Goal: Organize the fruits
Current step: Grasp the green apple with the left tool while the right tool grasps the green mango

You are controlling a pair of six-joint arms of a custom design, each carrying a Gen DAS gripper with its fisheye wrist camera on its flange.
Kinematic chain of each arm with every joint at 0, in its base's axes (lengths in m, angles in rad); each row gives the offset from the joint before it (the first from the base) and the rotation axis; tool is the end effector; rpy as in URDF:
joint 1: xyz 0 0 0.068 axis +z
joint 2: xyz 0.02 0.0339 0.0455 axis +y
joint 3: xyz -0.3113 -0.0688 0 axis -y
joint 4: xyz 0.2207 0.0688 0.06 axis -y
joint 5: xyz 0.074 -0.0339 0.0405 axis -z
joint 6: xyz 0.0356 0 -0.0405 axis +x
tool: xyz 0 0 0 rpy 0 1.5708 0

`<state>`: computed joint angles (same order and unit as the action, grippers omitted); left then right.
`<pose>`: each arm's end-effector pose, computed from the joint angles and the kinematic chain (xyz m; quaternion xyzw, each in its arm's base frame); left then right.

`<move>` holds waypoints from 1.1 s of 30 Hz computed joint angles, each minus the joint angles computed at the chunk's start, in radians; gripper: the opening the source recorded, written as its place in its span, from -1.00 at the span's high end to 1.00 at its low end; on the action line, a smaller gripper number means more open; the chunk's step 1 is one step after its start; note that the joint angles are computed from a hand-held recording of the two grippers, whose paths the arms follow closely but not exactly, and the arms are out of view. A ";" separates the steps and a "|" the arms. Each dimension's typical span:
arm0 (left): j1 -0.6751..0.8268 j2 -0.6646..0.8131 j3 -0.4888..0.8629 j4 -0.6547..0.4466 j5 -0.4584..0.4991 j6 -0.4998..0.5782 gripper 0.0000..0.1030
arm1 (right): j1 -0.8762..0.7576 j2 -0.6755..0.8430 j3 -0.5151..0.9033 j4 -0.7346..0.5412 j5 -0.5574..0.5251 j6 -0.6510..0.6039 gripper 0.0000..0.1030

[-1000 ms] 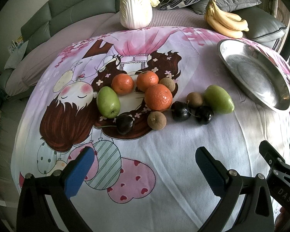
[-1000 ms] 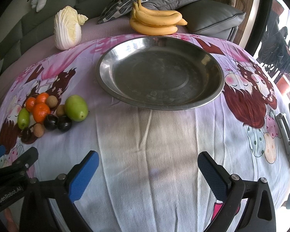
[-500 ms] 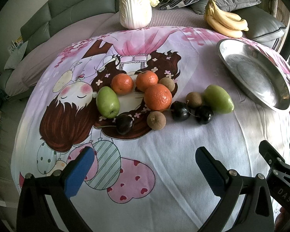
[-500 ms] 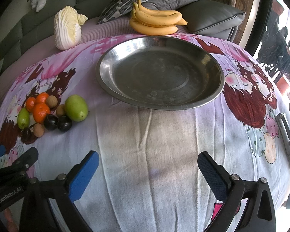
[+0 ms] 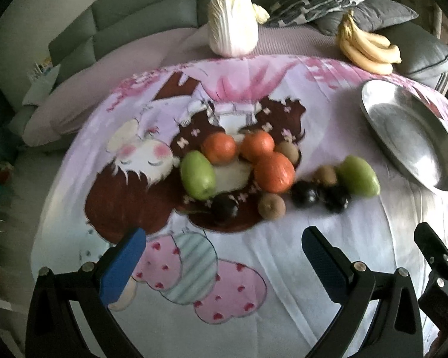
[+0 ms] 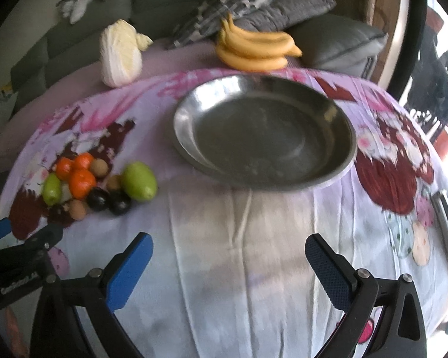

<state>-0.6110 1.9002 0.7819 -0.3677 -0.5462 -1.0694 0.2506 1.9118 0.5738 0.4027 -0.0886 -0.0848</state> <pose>0.2399 -0.1455 0.1318 -0.2297 0.9343 0.1494 0.2279 0.2883 0.0770 0.1179 -0.1720 0.9334 0.0678 0.3076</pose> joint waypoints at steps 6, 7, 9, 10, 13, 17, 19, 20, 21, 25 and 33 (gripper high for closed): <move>0.063 -0.042 -0.061 0.121 0.044 0.086 -0.99 | 0.046 -0.002 0.042 -0.010 -0.068 -0.014 -0.81; 0.076 -0.044 -0.068 0.135 0.052 0.097 -0.99 | 0.052 0.003 0.055 -0.026 -0.081 -0.012 -0.77; 0.104 -0.044 -0.083 0.158 0.067 0.117 -0.93 | 0.062 0.023 0.084 -0.058 -0.106 -0.009 -0.62; 0.118 -0.044 -0.094 0.183 0.079 0.133 -0.90 | 0.069 0.033 0.099 -0.076 -0.118 -0.007 -0.58; 0.145 -0.045 -0.129 0.256 0.118 0.176 -0.82 | 0.082 0.068 0.139 -0.118 -0.156 -0.010 -0.41; 0.184 -0.044 -0.166 0.333 0.148 0.220 -0.71 | 0.106 0.097 0.169 -0.133 -0.152 -0.023 -0.13; 0.201 -0.039 -0.174 0.353 0.158 0.237 -0.69 | 0.113 0.119 0.196 -0.150 -0.153 -0.016 -0.09; 0.207 -0.034 -0.178 0.364 0.159 0.249 -0.68 | 0.115 0.130 0.208 -0.156 -0.152 -0.013 -0.08; 0.210 -0.031 -0.182 0.374 0.159 0.256 -0.68 | 0.118 0.140 0.218 -0.160 -0.147 -0.013 -0.04; 0.229 -0.013 -0.212 0.433 0.187 0.276 -0.43 | 0.123 0.166 0.257 -0.182 -0.161 -0.017 0.07; 0.287 -0.019 -0.261 0.510 0.200 0.296 -0.35 | 0.137 0.212 0.317 -0.211 -0.161 -0.022 0.21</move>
<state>-0.3239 1.8812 0.5211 0.1424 -0.3466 -0.7731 0.3878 2.1235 0.8906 0.1915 -0.2494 -0.1066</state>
